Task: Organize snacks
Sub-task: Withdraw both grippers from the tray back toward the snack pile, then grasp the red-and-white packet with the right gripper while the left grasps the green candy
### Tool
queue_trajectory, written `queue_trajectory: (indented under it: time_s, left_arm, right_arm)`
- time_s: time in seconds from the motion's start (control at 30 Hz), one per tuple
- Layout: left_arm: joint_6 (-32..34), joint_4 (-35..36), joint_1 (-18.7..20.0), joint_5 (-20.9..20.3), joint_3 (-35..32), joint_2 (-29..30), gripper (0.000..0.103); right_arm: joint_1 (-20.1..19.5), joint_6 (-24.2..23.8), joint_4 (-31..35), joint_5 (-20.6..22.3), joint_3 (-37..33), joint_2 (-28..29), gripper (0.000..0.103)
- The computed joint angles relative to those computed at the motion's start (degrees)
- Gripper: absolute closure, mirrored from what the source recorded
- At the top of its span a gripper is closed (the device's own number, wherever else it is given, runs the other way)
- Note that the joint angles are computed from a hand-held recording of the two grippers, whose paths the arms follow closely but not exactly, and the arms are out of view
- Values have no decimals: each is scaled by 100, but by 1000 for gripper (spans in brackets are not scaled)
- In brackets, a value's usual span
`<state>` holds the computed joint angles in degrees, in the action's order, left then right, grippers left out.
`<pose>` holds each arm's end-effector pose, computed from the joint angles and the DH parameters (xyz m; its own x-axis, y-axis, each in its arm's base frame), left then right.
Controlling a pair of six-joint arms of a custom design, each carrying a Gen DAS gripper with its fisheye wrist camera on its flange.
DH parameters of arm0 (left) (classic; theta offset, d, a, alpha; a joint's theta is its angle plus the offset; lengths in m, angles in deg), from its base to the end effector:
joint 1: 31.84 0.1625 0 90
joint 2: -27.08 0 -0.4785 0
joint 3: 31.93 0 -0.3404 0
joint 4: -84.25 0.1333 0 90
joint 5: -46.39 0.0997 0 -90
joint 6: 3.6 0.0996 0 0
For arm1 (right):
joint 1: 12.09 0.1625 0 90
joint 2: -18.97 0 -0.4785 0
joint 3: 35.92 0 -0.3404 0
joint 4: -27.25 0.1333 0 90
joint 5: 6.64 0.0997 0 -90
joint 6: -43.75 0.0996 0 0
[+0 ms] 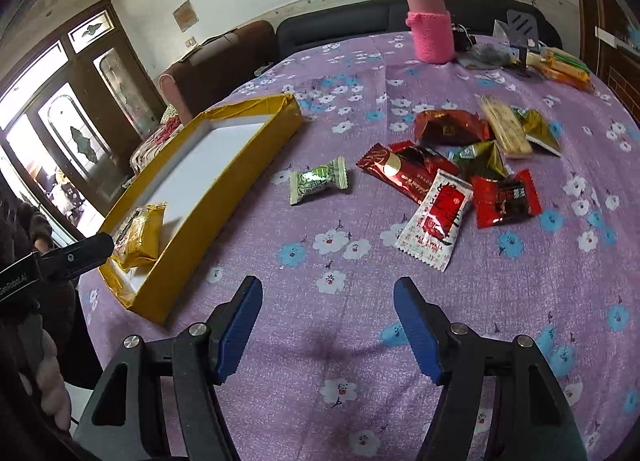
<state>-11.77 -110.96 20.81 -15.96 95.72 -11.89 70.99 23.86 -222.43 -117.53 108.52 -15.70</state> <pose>-0.1610 -0.5068 0.0669 -0.8590 0.3197 -0.3999 0.4643 0.8158 -0.3449 0.0472 -0.4226 0.1307 -0.8676 0.1430 0.4762 -0.2314 0.7316 -0.6413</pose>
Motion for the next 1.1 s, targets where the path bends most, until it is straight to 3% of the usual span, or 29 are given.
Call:
queue_trajectory:
  time_s: [0.17, 0.3, 0.47, 0.67, 0.9, 1.1]
  left_arm:
    - [-62, -10, 31, -98, 4, 8, 22]
    - [-167, 57, 84, -403, 2, 3, 22]
    - [-39, 48, -132, -220, 13, 118, 22]
    - [-115, 373, -145, -737, -121, 213, 22]
    - [-14, 368, -264, -795, -170, 365, 22]
    - [49, 468, -325, -947, -257, 520, 22]
  right_arm:
    - [13, 37, 88, 41, -68, 62, 33]
    - [-25, 43, 23, 75, -49, 97, 33]
    - [-95, 53, -123, 131, 26, 106, 33]
    - [-214, -14, -377, 258, 154, 58, 33]
    - [-710, 130, -667, 376, 380, -461, 33]
    - [-1051, 262, -16, 351, 109, -1110, 32]
